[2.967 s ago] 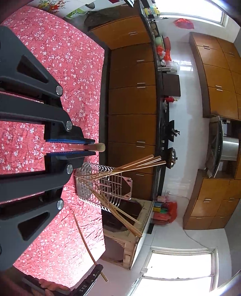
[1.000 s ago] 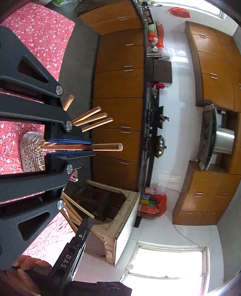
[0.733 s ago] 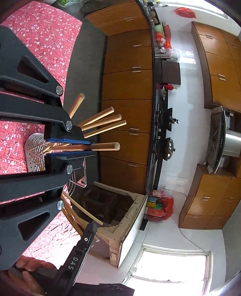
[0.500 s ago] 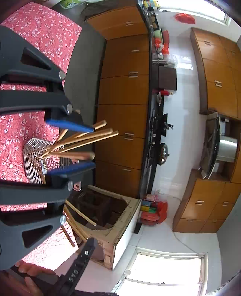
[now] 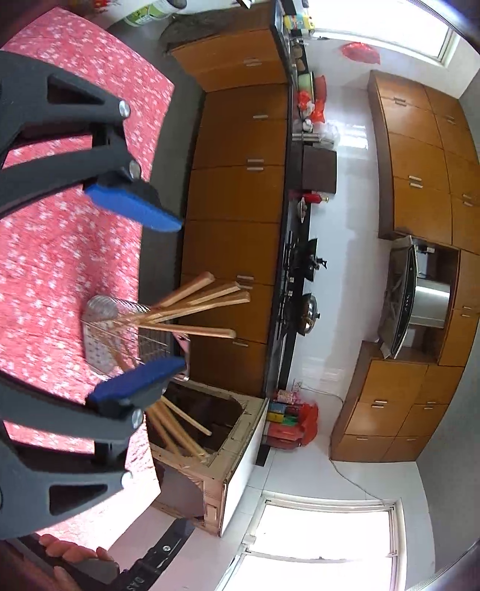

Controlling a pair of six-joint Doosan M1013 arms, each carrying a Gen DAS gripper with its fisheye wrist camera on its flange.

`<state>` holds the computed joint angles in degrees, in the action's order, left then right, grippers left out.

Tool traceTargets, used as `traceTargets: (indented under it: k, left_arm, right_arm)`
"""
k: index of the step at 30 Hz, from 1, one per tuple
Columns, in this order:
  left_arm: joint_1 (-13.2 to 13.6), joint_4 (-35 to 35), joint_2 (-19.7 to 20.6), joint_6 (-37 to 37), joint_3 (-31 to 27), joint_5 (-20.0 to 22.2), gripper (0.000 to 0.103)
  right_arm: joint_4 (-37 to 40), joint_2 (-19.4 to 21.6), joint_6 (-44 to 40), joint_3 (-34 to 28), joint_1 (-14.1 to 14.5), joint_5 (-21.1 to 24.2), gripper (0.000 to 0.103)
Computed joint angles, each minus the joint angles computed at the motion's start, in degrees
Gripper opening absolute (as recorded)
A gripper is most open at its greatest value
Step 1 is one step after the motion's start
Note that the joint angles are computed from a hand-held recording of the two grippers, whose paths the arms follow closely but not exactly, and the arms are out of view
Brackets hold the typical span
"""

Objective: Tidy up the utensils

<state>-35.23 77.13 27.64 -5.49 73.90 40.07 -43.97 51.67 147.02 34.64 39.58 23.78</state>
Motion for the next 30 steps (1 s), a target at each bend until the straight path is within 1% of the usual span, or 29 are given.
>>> traceTargets:
  k: [3, 7, 8, 11, 14, 17, 19, 23, 27, 30]
  left_arm:
    - [-1.1, 3.3, -1.1, -3.7, 3.2, 1.7, 0.091]
    - [-3.0, 7.7, -1.5, -6.2, 6.3, 6.5, 0.101]
    - [-3.4, 8.4, -1.5, -6.6, 6.8, 7.6, 0.101]
    - [-4.2, 9.9, -1.8, -7.9, 8.4, 9.6, 0.101]
    - [-4.9, 10.0, -1.7, -8.0, 9.1, 11.3, 0.101]
    - [-5.5, 10.6, -1.8, -9.8, 10.4, 12.2, 0.101]
    - [-5.9, 10.8, -1.6, -10.1, 10.7, 12.9, 0.101]
    - [-6.4, 10.7, -1.2, -9.5, 10.7, 14.1, 0.101]
    - [-6.8, 10.8, -1.3, -10.1, 11.4, 14.2, 0.101]
    - [-7.1, 11.0, -1.2, -10.5, 11.7, 15.2, 0.101]
  right_arm:
    - [-9.9, -1.9, 9.1, 5.3, 1.2, -0.3, 0.099]
    - [-23.5, -3.6, 19.3, 10.5, 3.1, 1.6, 0.099]
    - [-27.1, -4.0, 21.9, 12.0, 3.6, 1.6, 0.099]
    - [-32.0, -4.4, 24.3, 13.9, 4.7, 3.2, 0.099]
    - [-35.3, -4.8, 26.0, 15.6, 5.5, 4.3, 0.099]
    - [-38.8, -5.2, 28.5, 17.5, 6.0, 5.0, 0.099]
    - [-41.1, -5.2, 29.9, 18.2, 6.5, 6.3, 0.099]
    - [-45.3, -6.0, 35.5, 21.0, 6.6, 6.4, 0.099]
    - [-50.0, -6.8, 41.8, 23.3, 6.7, 6.3, 0.099]
    - [-54.1, -7.3, 46.8, 24.8, 6.8, 7.3, 0.099]
